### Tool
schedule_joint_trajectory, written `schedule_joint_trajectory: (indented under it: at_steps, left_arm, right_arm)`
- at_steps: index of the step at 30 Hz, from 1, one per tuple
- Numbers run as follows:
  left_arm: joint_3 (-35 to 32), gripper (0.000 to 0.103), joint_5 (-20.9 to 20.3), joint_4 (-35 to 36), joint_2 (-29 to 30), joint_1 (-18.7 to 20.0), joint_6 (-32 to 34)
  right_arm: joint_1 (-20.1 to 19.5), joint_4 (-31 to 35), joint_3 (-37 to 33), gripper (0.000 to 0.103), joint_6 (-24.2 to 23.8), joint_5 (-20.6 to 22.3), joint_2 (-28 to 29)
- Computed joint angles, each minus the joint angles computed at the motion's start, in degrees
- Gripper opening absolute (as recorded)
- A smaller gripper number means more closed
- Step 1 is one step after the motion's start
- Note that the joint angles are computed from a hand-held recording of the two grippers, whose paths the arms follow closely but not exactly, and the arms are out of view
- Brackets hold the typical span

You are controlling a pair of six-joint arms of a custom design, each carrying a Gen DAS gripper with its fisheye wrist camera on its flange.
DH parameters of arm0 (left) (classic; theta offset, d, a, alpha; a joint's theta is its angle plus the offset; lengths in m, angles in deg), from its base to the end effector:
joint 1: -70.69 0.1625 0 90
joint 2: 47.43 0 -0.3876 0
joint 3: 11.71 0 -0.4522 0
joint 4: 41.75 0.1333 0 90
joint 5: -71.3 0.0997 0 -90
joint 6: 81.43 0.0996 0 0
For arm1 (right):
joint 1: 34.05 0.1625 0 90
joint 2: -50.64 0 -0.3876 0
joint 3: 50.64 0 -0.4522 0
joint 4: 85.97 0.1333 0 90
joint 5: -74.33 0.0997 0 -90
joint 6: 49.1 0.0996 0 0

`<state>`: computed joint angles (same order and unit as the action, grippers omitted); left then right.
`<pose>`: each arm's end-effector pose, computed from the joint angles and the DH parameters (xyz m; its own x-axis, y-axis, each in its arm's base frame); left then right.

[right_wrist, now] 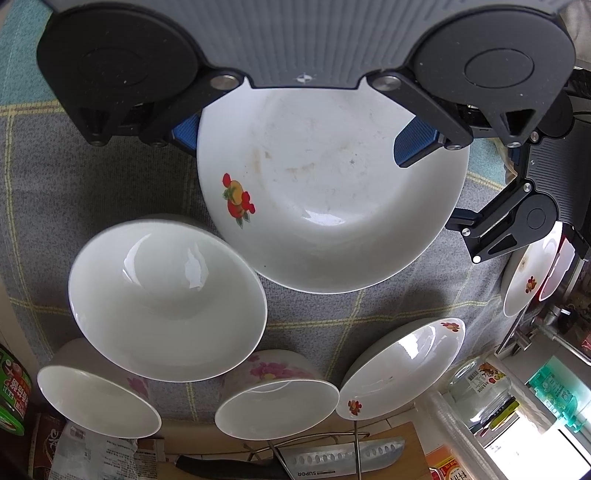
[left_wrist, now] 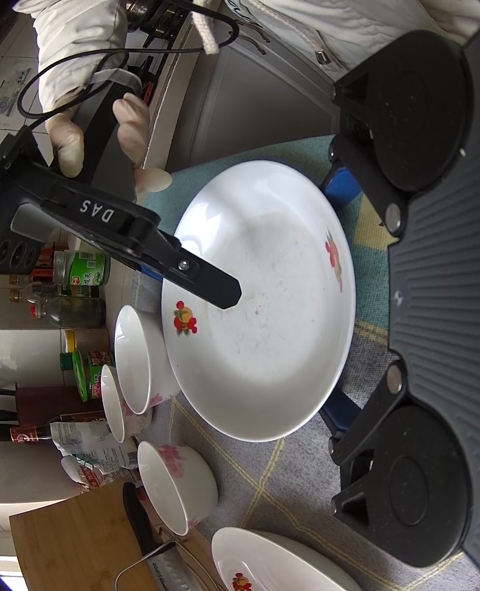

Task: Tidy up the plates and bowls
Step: 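Lift the large plate and carry it toward the stained plate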

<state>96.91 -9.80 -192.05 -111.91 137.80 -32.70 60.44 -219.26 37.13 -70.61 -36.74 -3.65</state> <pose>-0.1021 -0.6241 0.1306 -0.3306 0.8924 -0.3072 0.9431 0.3246 -0.0719 0.1534 -0.7076 0.1532 -0.8417 -0.3713 0.3921 -0.4146 0.9095 -0.0286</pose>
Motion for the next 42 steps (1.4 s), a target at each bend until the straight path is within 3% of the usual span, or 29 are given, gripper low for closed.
schedule_joint_trajectory:
  at_steps: [25, 42]
  left_arm:
    - [2.82, 0.101, 1.19, -1.07, -4.25, -0.37, -3.52]
    - [9.06, 0.101, 4.89, -3.96, -13.71, 0.06, -7.69]
  right_arm:
    - [1.91, 1.08, -1.29, 0.103, -1.72, 0.77, 0.9]
    - [6.64, 3.14, -6.1, 0.103, -4.94, 1.91, 6.75]
